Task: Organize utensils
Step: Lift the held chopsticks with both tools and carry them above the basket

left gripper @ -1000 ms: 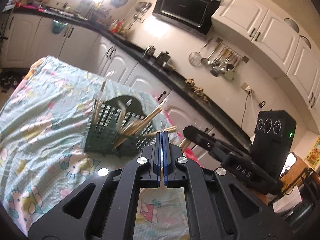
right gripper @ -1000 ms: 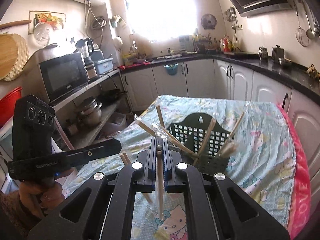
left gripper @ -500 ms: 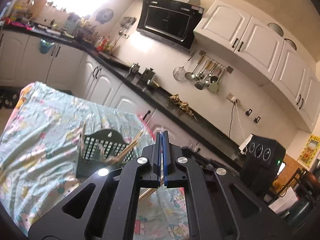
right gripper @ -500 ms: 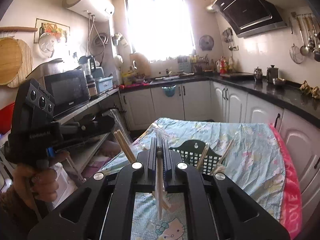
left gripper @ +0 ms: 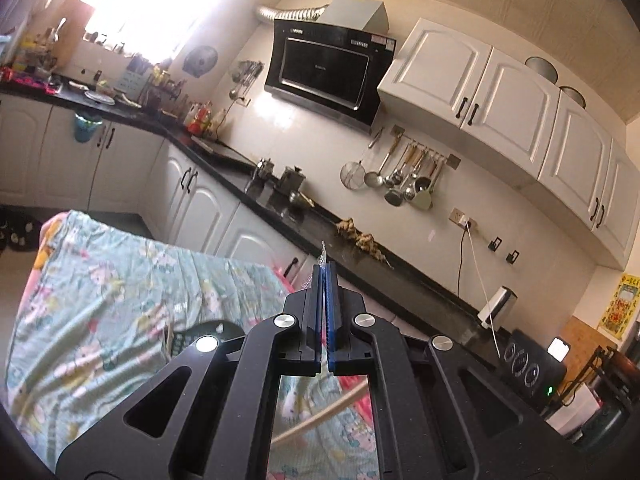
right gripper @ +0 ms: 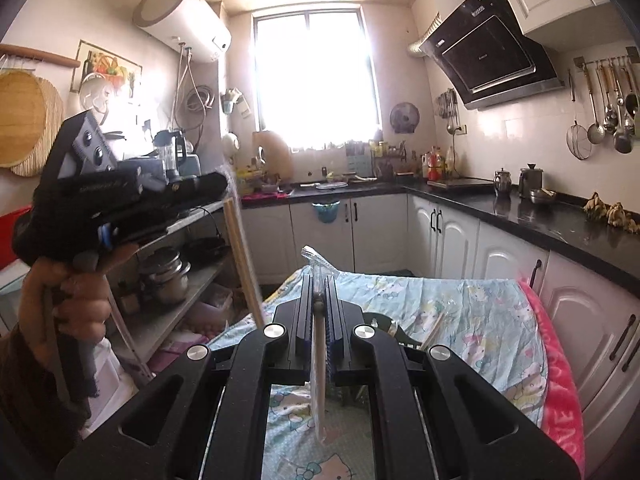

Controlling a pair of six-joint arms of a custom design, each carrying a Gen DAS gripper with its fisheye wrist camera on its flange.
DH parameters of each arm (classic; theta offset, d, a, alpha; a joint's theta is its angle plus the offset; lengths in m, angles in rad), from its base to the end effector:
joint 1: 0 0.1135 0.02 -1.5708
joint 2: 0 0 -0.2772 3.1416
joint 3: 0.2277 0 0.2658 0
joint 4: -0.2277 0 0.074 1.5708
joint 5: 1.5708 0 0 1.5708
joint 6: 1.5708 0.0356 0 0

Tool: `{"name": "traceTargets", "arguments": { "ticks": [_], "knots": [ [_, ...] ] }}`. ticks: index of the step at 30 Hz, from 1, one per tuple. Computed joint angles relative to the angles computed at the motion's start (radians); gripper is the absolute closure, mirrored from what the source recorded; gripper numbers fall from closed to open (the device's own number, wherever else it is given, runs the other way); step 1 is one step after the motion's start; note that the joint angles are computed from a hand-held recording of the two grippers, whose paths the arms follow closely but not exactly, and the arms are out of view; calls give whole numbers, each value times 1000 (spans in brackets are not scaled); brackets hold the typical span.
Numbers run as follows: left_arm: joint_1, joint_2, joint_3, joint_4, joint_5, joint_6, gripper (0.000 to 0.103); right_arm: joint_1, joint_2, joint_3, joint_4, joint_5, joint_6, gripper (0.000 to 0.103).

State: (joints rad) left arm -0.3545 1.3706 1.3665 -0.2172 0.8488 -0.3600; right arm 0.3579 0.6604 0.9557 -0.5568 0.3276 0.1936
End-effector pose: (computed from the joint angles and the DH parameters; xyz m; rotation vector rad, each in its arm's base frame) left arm 0.2901 -0.1359 0.4227 0.6396 1.7846 -1.2535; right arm 0.1308 0.0367 0.3885 0.0801 1.8172 0.0901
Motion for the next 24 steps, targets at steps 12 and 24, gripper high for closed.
{"name": "traceTargets", "arguments": {
  "ticks": [12,24],
  "knots": [
    [-52,133,224,-50,-92,8,103,-57,79,126,44,-47,-49,97],
    [-87,249,320,-32,-172,41,103,-235,219,199,161,-165,-84,97]
  ]
}}
